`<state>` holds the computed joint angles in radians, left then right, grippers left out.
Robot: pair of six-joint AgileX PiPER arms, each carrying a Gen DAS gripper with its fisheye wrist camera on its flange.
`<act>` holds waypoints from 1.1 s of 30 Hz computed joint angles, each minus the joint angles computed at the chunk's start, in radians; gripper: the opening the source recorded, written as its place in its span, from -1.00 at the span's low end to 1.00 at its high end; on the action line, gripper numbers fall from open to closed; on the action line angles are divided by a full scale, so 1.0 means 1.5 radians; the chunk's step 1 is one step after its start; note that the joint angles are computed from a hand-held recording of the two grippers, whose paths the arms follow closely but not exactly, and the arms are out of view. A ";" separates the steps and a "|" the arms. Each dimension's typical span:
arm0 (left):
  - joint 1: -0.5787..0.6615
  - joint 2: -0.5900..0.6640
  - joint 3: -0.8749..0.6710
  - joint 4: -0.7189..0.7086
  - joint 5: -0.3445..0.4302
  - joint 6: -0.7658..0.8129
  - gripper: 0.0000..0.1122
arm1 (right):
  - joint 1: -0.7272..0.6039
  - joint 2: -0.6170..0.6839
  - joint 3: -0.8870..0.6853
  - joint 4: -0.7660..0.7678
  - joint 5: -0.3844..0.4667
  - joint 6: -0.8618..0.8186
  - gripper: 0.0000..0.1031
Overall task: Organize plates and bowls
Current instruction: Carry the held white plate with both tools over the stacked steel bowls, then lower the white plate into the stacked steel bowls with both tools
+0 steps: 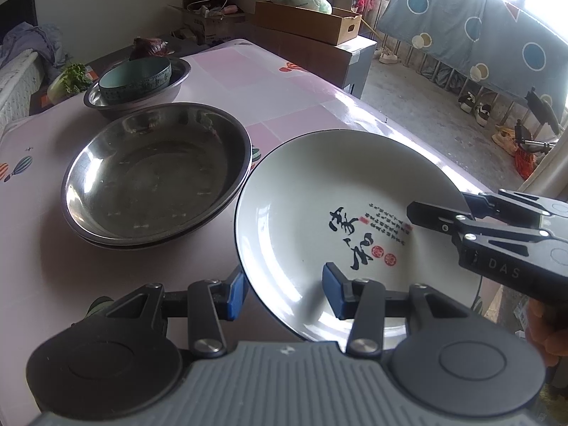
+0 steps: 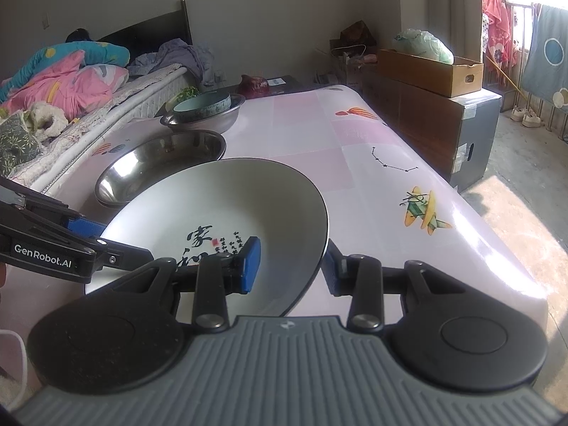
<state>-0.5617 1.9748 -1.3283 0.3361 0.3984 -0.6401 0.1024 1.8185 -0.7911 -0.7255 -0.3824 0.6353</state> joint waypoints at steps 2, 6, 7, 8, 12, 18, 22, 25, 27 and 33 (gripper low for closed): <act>-0.001 -0.002 0.001 0.004 0.000 -0.005 -0.18 | 0.000 0.000 -0.003 -0.003 0.000 0.004 -0.29; 0.000 -0.007 0.008 0.009 -0.003 -0.015 -0.18 | 0.003 0.000 -0.008 -0.005 0.002 0.006 -0.29; -0.001 -0.008 0.009 0.010 -0.004 -0.016 -0.18 | 0.004 0.000 -0.008 -0.005 0.003 0.006 -0.29; -0.001 -0.009 0.009 0.011 -0.004 -0.017 -0.18 | 0.005 0.000 -0.010 -0.004 0.003 0.007 -0.29; 0.002 -0.015 0.016 0.012 -0.008 -0.019 -0.18 | 0.007 0.000 -0.012 -0.001 0.005 0.004 -0.29; 0.004 -0.024 0.023 0.015 -0.013 -0.023 -0.18 | 0.014 -0.003 -0.020 0.002 0.012 0.004 -0.29; 0.008 -0.033 0.029 0.018 -0.018 -0.025 -0.18 | 0.021 -0.005 -0.027 0.007 0.020 0.002 -0.29; 0.011 -0.038 0.031 0.019 -0.020 -0.025 -0.18 | 0.026 -0.006 -0.034 0.009 0.025 0.002 -0.29; 0.016 -0.042 0.033 0.011 -0.022 -0.015 -0.18 | 0.030 -0.006 -0.040 0.012 0.029 -0.001 -0.29; 0.041 -0.048 0.034 -0.025 -0.027 0.026 -0.18 | 0.053 0.006 -0.079 0.003 0.053 0.016 -0.29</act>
<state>-0.5002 1.9023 -1.2779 0.2981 0.3585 -0.6009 0.1813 1.8270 -0.9101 -0.7208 -0.3023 0.6593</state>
